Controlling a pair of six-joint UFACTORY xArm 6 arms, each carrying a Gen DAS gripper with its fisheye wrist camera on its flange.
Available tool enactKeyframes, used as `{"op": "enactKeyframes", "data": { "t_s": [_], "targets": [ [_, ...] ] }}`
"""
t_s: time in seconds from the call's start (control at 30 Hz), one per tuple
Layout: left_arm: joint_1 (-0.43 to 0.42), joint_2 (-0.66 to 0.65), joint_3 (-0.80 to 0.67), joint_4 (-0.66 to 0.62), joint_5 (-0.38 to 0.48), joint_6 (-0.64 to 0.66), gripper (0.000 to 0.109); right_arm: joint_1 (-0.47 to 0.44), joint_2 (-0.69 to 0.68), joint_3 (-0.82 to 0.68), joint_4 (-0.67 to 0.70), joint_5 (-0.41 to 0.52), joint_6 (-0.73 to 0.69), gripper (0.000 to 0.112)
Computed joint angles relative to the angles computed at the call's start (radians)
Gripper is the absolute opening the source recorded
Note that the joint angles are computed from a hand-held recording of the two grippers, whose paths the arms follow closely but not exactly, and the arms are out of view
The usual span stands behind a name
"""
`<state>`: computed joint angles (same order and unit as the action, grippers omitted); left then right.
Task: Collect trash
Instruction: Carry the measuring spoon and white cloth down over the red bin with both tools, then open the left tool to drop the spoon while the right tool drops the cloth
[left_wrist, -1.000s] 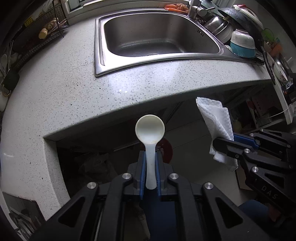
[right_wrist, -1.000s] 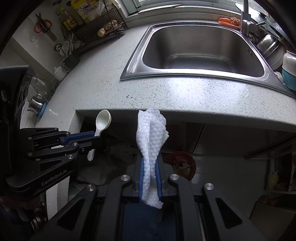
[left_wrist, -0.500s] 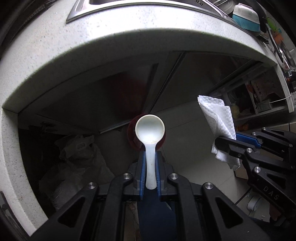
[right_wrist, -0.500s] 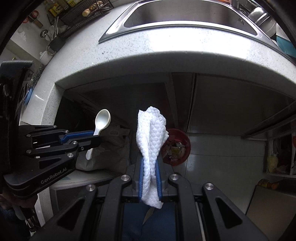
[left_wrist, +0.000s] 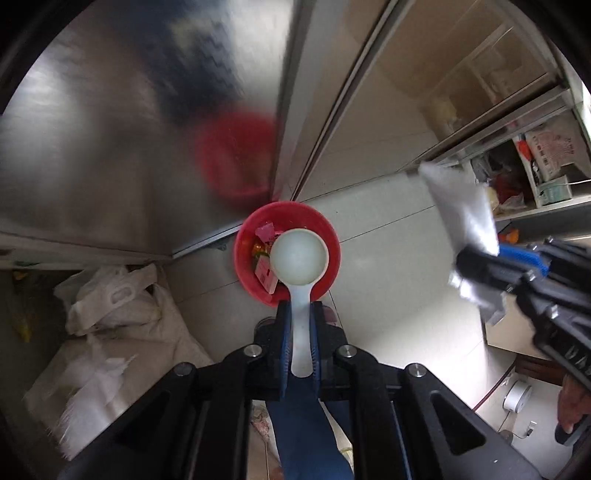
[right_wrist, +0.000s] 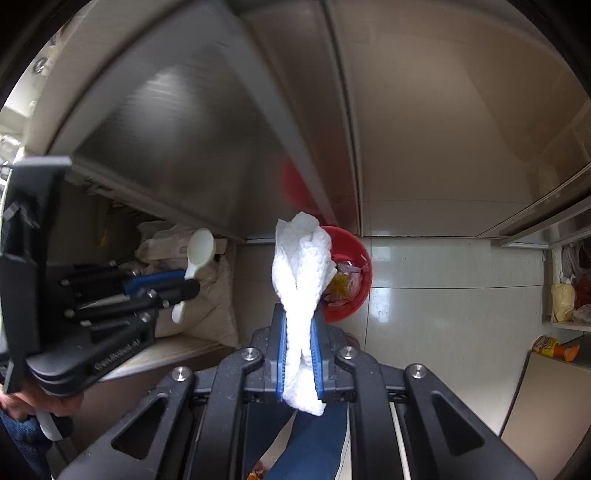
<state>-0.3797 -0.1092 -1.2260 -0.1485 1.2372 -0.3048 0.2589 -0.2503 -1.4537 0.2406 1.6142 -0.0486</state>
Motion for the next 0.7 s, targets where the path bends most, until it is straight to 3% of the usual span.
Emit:
{"op": "enactKeyframes", "data": {
  "t_s": [0.23,0.47,0.6,0.7],
  "targets": [
    [-0.012,0.072,0.124,-0.037,-0.204,0.037,0.009,-0.019,-0.029,0.208,-0.005,-0.185,-0.033,0.011],
    [-0.008,0.145,0.162,-0.092,-0.314,0.061,0.009,-0.018,-0.029,0.327,-0.009,-0.288,-0.036,0.011],
    [-0.010,0.185,0.158,-0.100,-0.330,0.076,0.010,-0.024,-0.017,0.346,-0.011,-0.305,-0.045,0.011],
    [-0.012,0.195,0.158,-0.097,-0.344,0.070,0.031,-0.015,-0.011,0.363,-0.016,-0.332,-0.042,0.011]
  ]
}}
